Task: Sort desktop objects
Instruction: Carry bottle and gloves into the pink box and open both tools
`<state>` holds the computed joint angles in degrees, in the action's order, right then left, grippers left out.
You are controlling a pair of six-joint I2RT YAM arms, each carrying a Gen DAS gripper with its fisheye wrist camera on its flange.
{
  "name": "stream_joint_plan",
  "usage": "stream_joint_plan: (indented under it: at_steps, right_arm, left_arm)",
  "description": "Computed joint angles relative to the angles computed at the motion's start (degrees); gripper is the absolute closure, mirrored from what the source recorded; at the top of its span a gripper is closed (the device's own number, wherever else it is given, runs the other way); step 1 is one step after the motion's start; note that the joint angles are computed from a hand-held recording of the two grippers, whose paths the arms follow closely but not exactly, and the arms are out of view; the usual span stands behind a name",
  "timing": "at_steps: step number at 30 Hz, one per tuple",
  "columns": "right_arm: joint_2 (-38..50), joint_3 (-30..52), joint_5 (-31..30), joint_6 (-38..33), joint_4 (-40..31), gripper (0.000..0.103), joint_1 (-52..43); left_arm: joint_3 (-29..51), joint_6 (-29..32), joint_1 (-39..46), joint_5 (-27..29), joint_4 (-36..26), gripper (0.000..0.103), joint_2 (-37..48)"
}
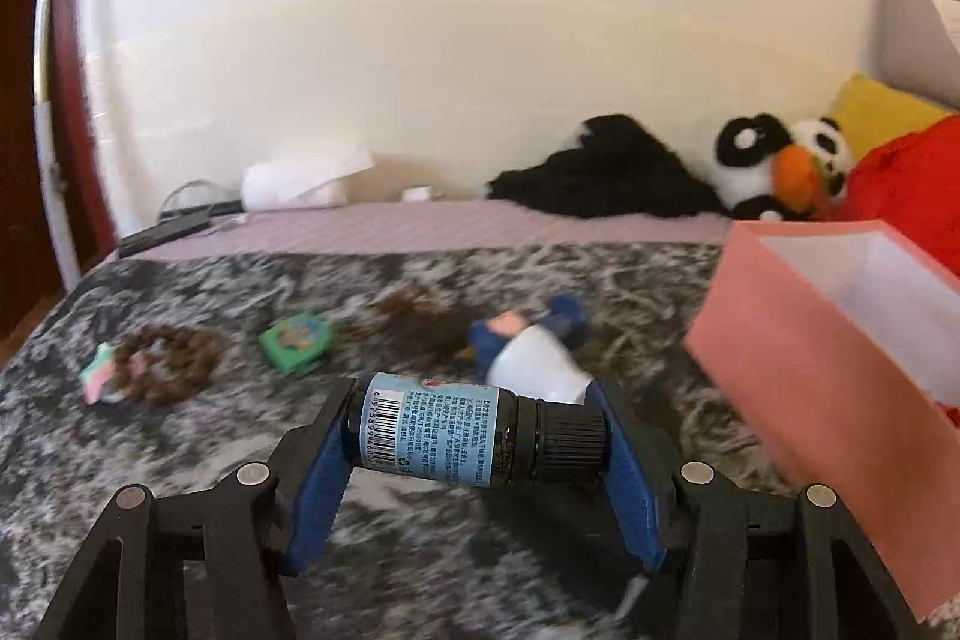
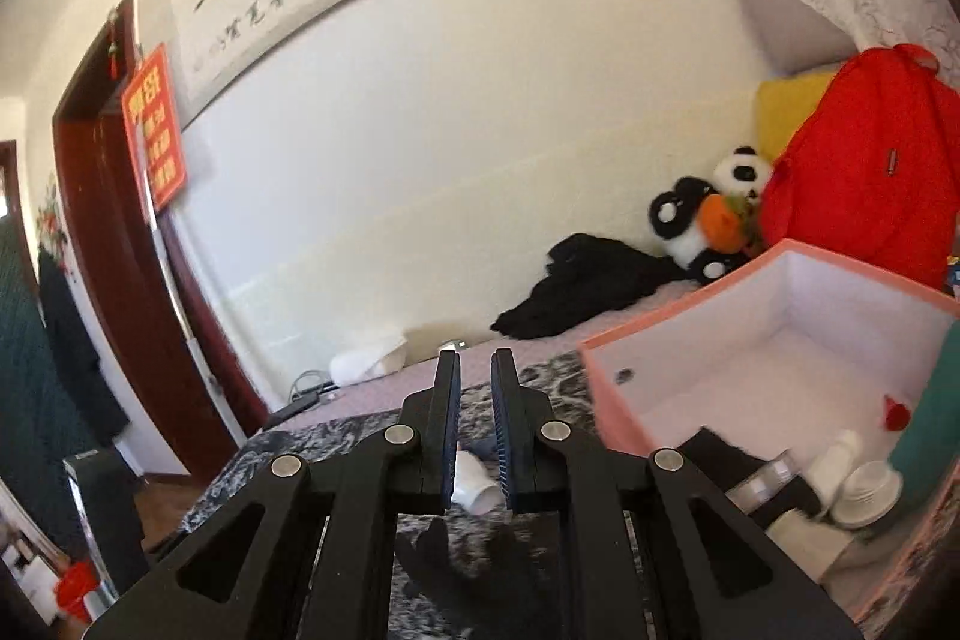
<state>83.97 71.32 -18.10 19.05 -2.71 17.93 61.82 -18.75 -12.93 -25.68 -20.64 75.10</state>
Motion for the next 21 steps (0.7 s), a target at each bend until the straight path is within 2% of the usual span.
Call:
stream_joint_plan:
  at_steps: [2, 4, 5, 6, 9, 11, 16, 17, 18, 19, 20, 21]
  right_arm:
    - [2.6, 2.26, -5.34, -0.01, -4.39, 0.084, -2.02]
    - [6.08, 4.91, -8.88, -0.79, -9.78, 0.049, -2.6]
    - [8.07, 6.43, -10.33, -1.36, -12.71, 0.02, -2.64]
    - [9.85, 7.42, -10.86, -2.34, -14.64, 0.014, -2.31]
    - [16.0, 12.16, -12.61, -8.14, -21.12, 0.013, -0.13]
    - [19.55, 15.19, -11.36, -11.39, -25.43, 0.013, 1.87]
    - [25.95, 17.29, 0.58, -19.88, -29.41, 0.014, 8.25]
    - [26.54, 16.55, 2.24, -21.69, -28.86, 0.026, 9.04]
    - [26.76, 15.85, 3.53, -23.02, -28.3, 0.057, 9.55]
    - [26.58, 15.15, 4.42, -23.91, -27.74, 0.074, 9.79]
    - [26.4, 14.46, 5.31, -24.8, -27.16, 0.089, 10.02]
    - [25.7, 13.51, 5.22, -24.95, -26.22, 0.089, 9.86]
  left_arm:
    - [0.71, 0.1, -0.99, -0.16, 0.15, 0.039, 1.44]
    - [1.44, -0.03, -1.67, -0.18, -0.2, 0.039, 2.94]
    - [1.7, -0.3, -1.67, 0.12, -0.51, 0.039, 3.44]
    - [1.75, -0.74, -1.45, 0.44, -0.77, 0.039, 3.57]
    - [1.46, -2.34, -0.24, 1.44, -1.27, 0.039, 3.22]
    - [1.01, -3.28, 1.06, 1.6, -1.6, 0.039, 2.67]
    - [0.06, -4.1, 4.97, 2.46, -2.68, 0.039, 1.63]
    - [-0.17, -4.16, 5.61, 2.88, -2.84, 0.039, 1.38]
    - [-0.38, -4.1, 6.08, 3.19, -2.98, 0.039, 1.11]
    - [-0.55, -3.98, 6.44, 3.39, -3.11, 0.039, 0.86]
    - [-0.72, -3.86, 6.8, 3.6, -3.25, 0.039, 0.61]
    - [-0.88, -3.71, 6.99, 3.64, -3.28, 0.039, 0.35]
